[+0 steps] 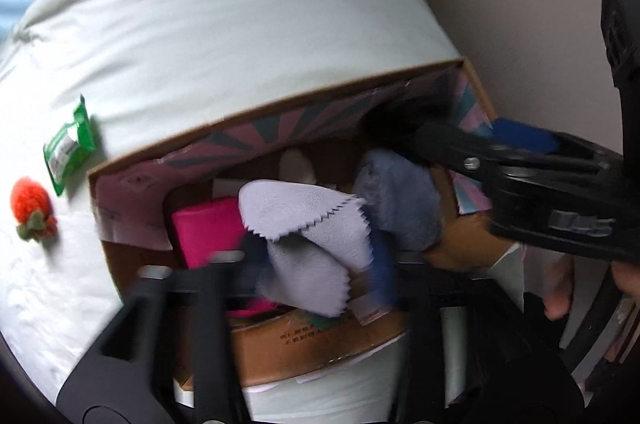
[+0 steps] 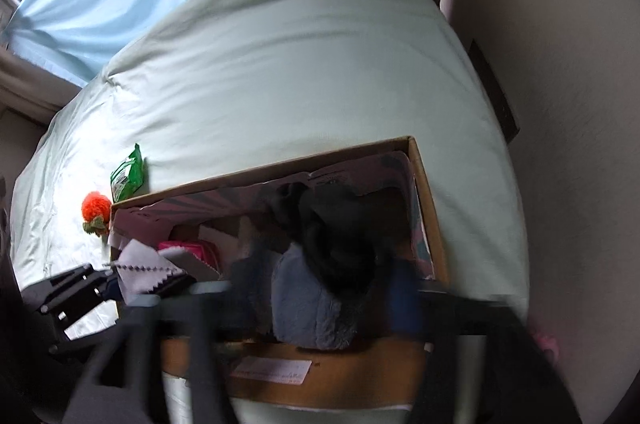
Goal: Organize soft objects
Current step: 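Carry the lilac cloth and black plush over the box and release both, then lift both tools away from the box toward the orange pompom and green packet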
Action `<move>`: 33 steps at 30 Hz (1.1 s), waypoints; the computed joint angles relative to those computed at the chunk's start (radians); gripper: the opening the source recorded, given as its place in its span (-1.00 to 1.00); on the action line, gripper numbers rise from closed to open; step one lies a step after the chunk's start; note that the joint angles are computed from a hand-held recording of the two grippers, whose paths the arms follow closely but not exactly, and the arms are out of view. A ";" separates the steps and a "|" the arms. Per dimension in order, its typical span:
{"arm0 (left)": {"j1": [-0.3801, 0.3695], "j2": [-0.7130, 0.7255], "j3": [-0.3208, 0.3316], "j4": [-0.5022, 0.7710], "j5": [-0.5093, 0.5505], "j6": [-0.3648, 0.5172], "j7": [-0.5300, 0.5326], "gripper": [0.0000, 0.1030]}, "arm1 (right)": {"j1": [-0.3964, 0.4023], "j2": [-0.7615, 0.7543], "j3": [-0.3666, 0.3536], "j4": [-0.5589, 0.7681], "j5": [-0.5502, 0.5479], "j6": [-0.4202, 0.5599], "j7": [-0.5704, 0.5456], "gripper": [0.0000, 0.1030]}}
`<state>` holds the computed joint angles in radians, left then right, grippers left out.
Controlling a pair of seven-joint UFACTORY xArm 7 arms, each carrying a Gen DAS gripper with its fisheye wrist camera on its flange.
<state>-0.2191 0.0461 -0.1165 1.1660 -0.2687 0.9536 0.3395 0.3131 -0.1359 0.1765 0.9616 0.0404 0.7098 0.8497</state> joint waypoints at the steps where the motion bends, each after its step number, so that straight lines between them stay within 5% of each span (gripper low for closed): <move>1: 0.001 0.000 0.001 -0.003 -0.001 0.001 0.001 0.97 | 0.001 -0.002 -0.003 -0.010 0.014 -0.017 -0.005 0.99; 19: 0.037 -0.121 0.032 -0.074 -0.001 -0.003 0.017 1.00 | 0.003 -0.085 0.036 0.005 -0.067 0.057 0.104 0.99; 33: 0.093 -0.408 0.139 -0.069 -0.031 0.123 0.096 1.00 | 0.068 -0.075 0.145 0.327 -0.258 0.287 0.181 0.99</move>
<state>-0.1259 -0.3614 0.0225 1.0969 -0.3000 1.0767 0.4355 0.3807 -0.2104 0.3218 1.2884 -0.2177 0.9970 1.0303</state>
